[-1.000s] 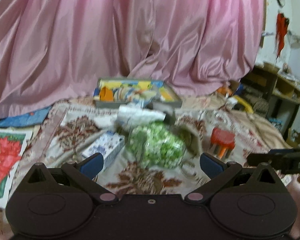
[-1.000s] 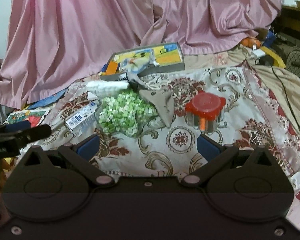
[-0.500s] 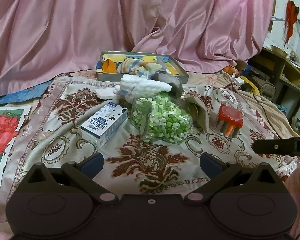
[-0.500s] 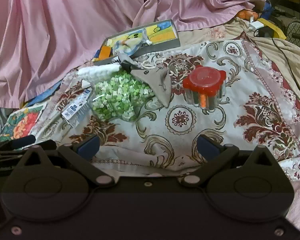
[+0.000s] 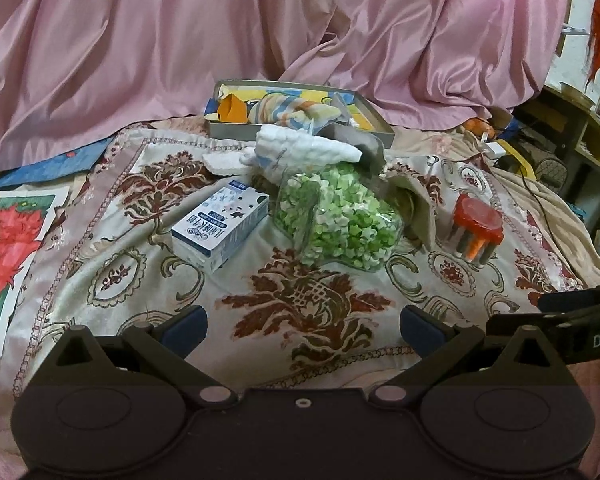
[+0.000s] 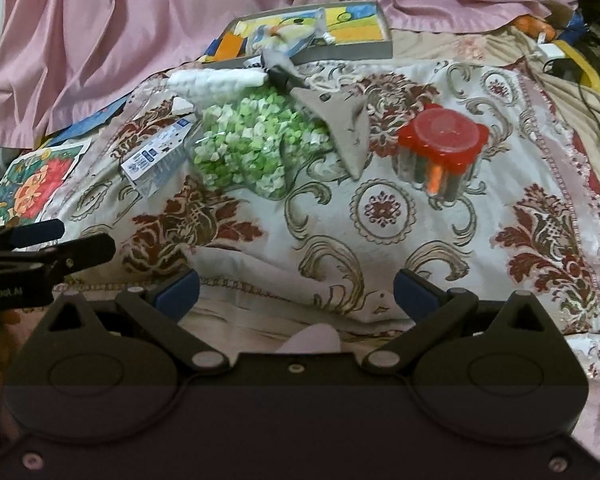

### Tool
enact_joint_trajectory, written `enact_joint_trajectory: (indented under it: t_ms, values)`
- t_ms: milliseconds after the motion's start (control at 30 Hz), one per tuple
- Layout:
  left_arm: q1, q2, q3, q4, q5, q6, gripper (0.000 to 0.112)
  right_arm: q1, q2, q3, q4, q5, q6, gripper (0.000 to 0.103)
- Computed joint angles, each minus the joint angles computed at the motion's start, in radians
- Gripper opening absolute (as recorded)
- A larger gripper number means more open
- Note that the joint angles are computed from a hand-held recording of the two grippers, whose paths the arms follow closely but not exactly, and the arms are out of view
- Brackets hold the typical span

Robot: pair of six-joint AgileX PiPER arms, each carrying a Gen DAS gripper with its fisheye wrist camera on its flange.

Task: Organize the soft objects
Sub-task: 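Move the left tool to the white fluffy cloth while the right tool approaches the grey cloth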

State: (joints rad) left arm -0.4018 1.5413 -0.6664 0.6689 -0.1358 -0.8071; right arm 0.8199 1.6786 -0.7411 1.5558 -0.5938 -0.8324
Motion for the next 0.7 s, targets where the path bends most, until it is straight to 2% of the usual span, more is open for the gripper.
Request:
enact_joint_trajectory:
  t_ms: [167,300,400,500,633,700]
  values:
    - [0.009,0.019,-0.02,0.215,0.007,-0.221,0.102,-0.037,0.012,-0.019,-0.018,0.051,0.008,0.103]
    - [0.018,0.036,-0.035,0.268,0.006,-0.292,0.102,-0.068,0.03,-0.035,-0.047,0.066,0.008,0.103]
    - [0.021,0.048,-0.042,0.177,0.007,-0.223,0.102,-0.079,0.063,-0.071,-0.038,0.052,-0.027,0.103]
    - [0.023,0.061,-0.054,0.194,0.008,-0.252,0.102,-0.087,0.092,-0.103,-0.038,0.038,-0.05,0.103]
    - [0.016,0.091,-0.084,0.046,0.009,-0.102,0.102,-0.119,0.102,-0.103,-0.154,0.049,0.042,0.103]
    - [0.015,0.11,-0.105,-0.063,0.01,-0.001,0.102,-0.131,0.11,-0.1,-0.231,0.026,0.113,0.103]
